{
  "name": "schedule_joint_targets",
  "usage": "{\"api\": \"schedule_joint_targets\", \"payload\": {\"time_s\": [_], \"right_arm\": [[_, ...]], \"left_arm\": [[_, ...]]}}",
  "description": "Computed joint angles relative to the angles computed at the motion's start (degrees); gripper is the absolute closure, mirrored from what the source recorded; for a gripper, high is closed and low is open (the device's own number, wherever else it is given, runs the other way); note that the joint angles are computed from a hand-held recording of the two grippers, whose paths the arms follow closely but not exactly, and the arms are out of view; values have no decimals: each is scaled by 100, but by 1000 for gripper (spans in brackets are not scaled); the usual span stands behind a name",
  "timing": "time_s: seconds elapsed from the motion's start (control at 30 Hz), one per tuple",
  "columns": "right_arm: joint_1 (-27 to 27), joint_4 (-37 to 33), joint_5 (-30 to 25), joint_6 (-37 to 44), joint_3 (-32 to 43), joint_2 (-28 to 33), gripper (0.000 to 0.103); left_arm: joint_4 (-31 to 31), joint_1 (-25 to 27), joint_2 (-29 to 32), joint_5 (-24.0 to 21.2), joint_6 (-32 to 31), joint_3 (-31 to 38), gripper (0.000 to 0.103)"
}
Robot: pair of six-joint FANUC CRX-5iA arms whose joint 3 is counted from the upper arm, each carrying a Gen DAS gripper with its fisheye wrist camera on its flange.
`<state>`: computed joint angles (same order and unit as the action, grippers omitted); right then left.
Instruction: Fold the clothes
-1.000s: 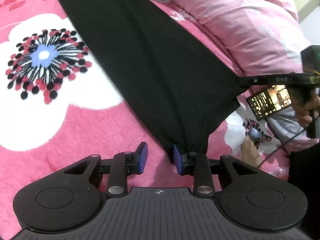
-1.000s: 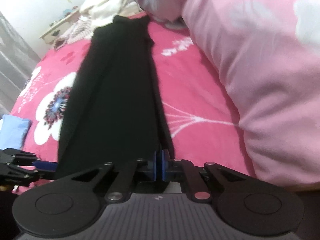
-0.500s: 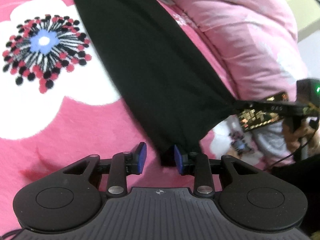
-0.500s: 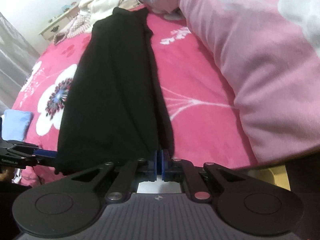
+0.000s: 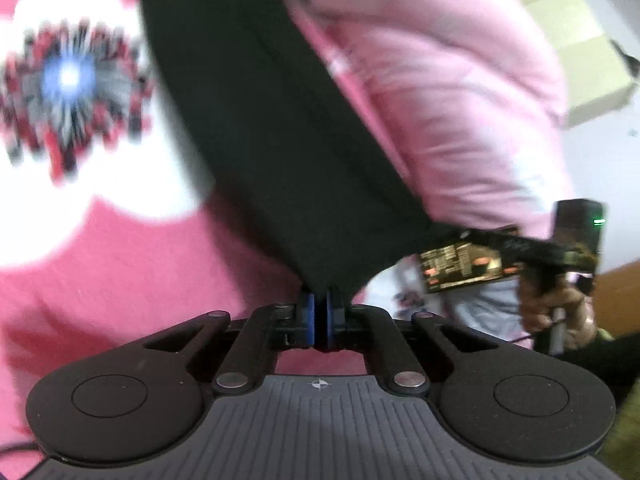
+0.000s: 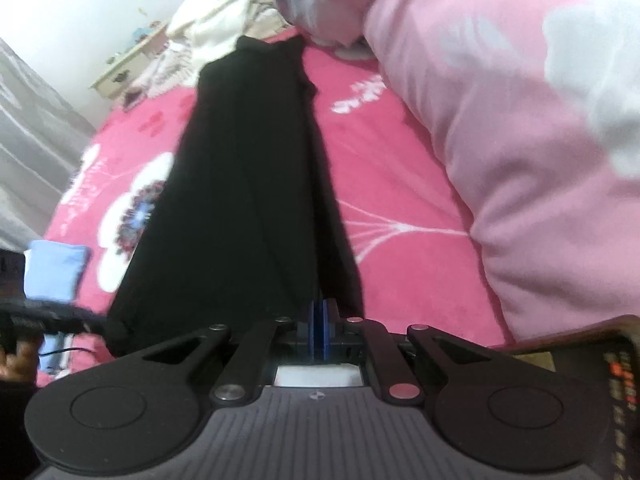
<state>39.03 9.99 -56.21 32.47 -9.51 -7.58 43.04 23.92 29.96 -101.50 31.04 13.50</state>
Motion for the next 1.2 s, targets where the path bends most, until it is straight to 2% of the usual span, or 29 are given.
{"api": "schedule_joint_targets", "payload": {"time_s": [0.1, 0.23, 0.37, 0.53, 0.7, 0.8, 0.83, 0.87, 0.9, 0.97, 1.03, 1.2], "right_arm": [[-62, -353, -101, 230, 86, 106, 98], [-157, -758, -20, 236, 89, 226, 98], [-68, -682, 95, 260, 86, 123, 98], [-79, -757, -26, 354, 55, 415, 98], [67, -491, 129, 59, -88, 397, 98], [100, -409, 111, -36, -163, 390, 96], [100, -413, 115, -34, -200, 367, 95], [101, -417, 120, -32, -237, 345, 90], [74, -474, 116, -31, -251, 291, 81], [5, -548, 269, -139, -354, 125, 66], [-154, -776, 510, -124, -398, 21, 63], [-430, -1020, 958, -229, -309, 279, 52]], "left_arm": [[-394, -5, 65, 3, -156, 403, 100], [-1102, -161, 41, 242, -23, 327, 99], [-1024, -56, 112, 276, 243, 264, 98], [-1060, 0, 106, 389, 310, 239, 97], [-1105, -17, -262, 796, -292, -139, 97], [-1278, -9, -195, 600, -523, -36, 92], [-1362, -20, -129, 404, -520, 79, 84], [-1500, -21, -53, 117, -540, 231, 81], [-1623, 7, -36, -80, -647, 319, 80], [-1672, 132, -149, -83, -936, 254, 78], [-1527, 233, -188, 55, -820, 180, 75], [-610, 299, 30, 320, 257, 1, 72]]}}
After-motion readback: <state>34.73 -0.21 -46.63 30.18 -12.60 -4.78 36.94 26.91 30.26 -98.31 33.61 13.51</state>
